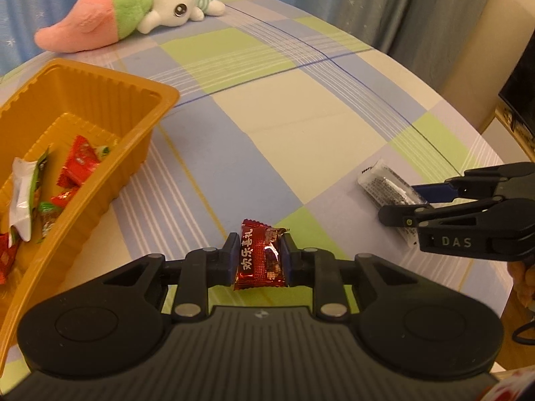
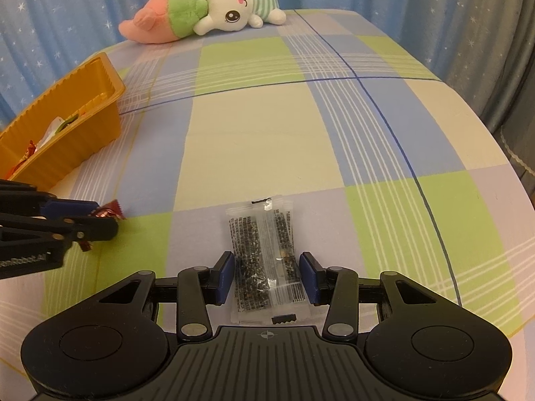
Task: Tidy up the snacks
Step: 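Carry the red wrapper and clear packet together over the orange tray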
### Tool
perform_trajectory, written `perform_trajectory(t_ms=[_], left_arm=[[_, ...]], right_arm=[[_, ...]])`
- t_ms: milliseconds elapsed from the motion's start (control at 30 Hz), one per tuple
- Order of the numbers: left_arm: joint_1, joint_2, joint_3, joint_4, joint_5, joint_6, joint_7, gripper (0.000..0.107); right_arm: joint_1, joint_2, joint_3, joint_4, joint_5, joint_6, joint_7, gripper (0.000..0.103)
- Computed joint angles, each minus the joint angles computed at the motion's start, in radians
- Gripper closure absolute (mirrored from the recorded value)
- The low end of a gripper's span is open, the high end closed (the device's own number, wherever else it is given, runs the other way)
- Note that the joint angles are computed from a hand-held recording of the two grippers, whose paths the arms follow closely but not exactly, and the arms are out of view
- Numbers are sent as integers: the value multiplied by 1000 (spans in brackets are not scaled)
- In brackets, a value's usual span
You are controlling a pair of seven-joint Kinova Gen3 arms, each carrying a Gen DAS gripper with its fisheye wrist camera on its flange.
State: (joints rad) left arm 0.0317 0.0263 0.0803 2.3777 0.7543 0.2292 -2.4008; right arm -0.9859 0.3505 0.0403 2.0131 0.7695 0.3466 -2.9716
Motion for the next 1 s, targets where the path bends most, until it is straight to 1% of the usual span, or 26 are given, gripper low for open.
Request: perform_trajectory(t_ms=[133,233,333,500,700,867,1000], left_arm=[[9,-33,-15,18,-35,-9,50,85],[17,-59,-42,28,-53,-5,74,85],[28,-91,-77,41,-70,6,95,85],[42,-157,-134,57,-132,29,154,85],[55,-251,-213,61,-203,62,216,85],[56,-311,-281,50,-262,79,254,85],[50,-329,-332,36,-301,84,270,85]], right_arm=[[6,0,-6,2,-2,-14,18,62],[18,1,-17,-3,-20,-29,55,64],[6,1,-8,-8,-27,-48,77,64],[-3,-6,9,-16,-79,-106,132,65],[11,-14,-4,-50,-186,-144,245,65],[59,-2,-63,-110,-288,-151,365,65],[104,20,-124,-171,-364,-149,466,65]])
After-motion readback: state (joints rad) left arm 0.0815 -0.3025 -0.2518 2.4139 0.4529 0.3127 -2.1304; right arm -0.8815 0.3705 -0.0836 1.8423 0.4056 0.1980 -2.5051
